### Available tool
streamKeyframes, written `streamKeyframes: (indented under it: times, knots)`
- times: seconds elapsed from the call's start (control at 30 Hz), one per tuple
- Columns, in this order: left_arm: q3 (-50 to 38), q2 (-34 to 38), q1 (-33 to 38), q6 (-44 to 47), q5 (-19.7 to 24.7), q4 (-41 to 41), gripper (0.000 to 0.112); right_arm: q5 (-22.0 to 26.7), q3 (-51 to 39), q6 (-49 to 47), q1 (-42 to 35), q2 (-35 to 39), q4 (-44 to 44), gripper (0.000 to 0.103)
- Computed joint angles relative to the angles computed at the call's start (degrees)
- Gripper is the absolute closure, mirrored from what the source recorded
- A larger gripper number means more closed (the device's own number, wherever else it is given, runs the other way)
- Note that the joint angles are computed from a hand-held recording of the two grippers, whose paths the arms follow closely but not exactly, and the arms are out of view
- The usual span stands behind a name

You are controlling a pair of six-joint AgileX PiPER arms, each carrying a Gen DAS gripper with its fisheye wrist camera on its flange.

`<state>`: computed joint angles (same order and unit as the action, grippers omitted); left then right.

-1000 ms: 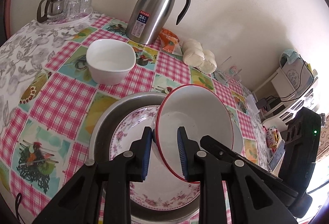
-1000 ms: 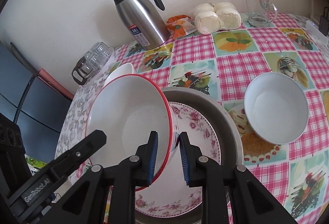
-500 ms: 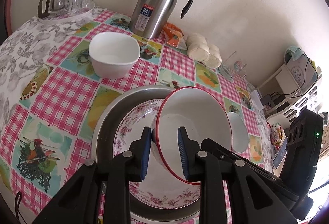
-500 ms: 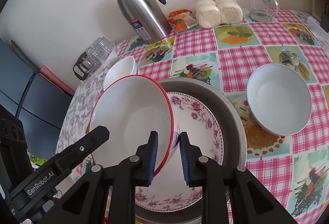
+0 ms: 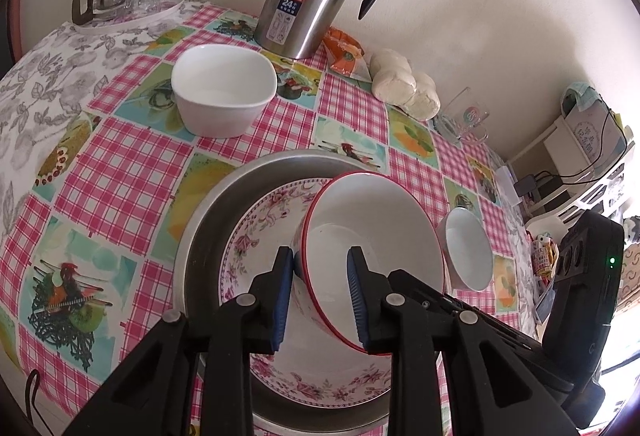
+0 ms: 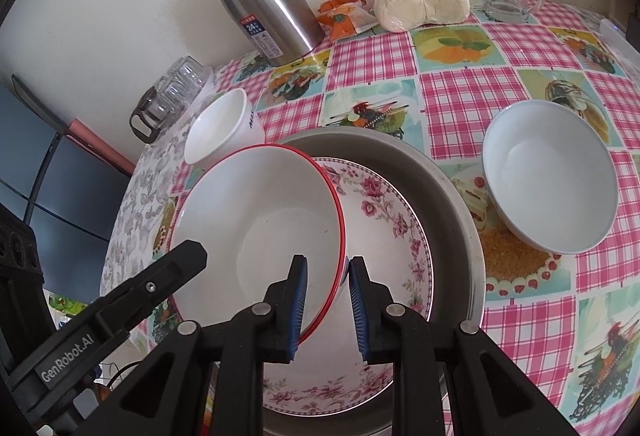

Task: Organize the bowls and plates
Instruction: 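Lower the red-rimmed bowl onto the floral plate with both tools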

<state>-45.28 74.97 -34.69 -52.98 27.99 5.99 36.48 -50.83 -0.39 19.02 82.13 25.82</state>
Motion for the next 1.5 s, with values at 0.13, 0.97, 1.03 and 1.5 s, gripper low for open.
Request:
streamKeyframes:
  times: [0.13,0.97,1.03,1.5]
  knots:
    - [-0.12,0.34,0.01,0.38,0.12,-0.08,0.084,-0.06,-0.02,0.03,-0.16,0.36,-0.07,0.080]
    - [0.56,1.53,2.15,5.45,-1.61,-6.30,0.081,0.27,0.06,-1.70,-1.15,-0.41,2.17,0.078]
    - [0.80,1.44,2.59,6.48,-1.98,-7.70,0.081,0.13,0.36,-2.59,-1.60,-0.66,3.09,0.078]
    - [1.06,1.00,3.31,7.58,-2.40,-9.91,0.079,-0.66,1.16,-4.27,-2.40,-2.05,4.45,0.076]
